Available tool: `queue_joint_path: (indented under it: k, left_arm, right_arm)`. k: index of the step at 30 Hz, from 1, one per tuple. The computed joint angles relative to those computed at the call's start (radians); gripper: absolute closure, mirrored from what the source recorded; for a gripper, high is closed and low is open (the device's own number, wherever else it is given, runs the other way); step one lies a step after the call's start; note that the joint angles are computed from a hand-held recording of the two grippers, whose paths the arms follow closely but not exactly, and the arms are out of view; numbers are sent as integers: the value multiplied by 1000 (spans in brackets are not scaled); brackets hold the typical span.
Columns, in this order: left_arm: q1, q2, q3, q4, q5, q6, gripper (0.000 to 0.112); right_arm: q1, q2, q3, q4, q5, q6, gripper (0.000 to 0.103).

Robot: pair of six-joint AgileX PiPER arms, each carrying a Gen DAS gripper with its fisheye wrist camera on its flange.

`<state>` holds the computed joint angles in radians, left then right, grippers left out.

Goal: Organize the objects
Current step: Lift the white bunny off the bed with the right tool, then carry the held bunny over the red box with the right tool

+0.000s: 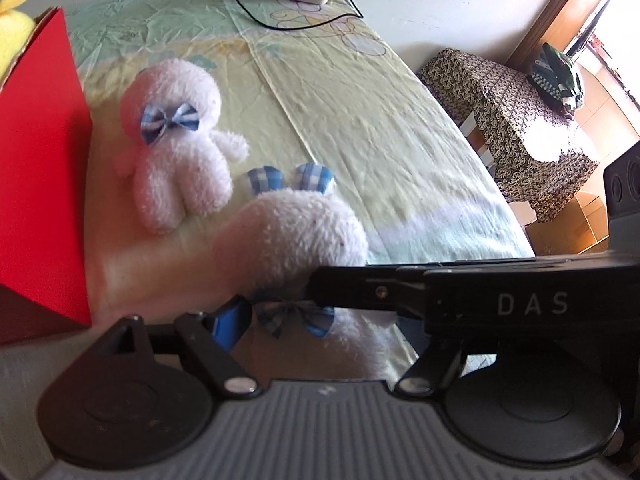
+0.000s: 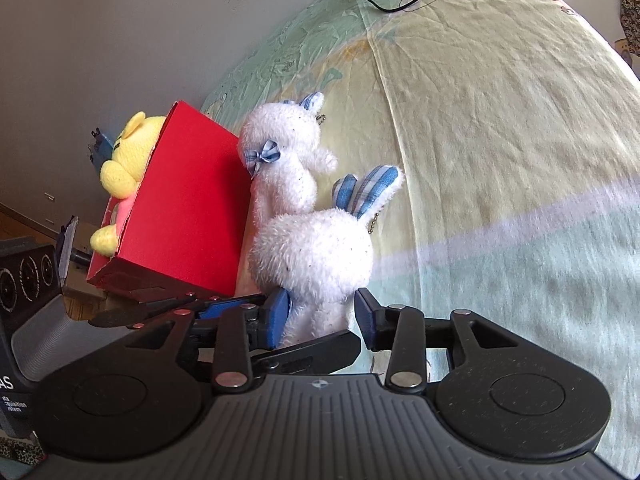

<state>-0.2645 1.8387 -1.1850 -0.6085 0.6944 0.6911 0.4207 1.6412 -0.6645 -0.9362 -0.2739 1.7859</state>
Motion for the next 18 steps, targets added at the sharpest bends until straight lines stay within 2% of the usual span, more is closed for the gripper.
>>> queue_joint_path:
  k: [5, 8, 11, 18]
  left_arm:
    - [6, 32, -24, 18, 10, -21, 36]
    - [9, 36, -24, 38, 1, -45, 28]
    - [1, 42, -29, 75, -14, -79, 27]
    - [-15, 65, -46, 150, -12, -160, 38]
  right_arm:
    - [-41, 1, 25, 63, -83, -49, 62]
    - [-56, 6, 19, 27, -95, -16, 60]
    - [-63, 27, -1, -56, -120, 49, 57]
    - [-57, 54, -33, -96, -114, 86, 56]
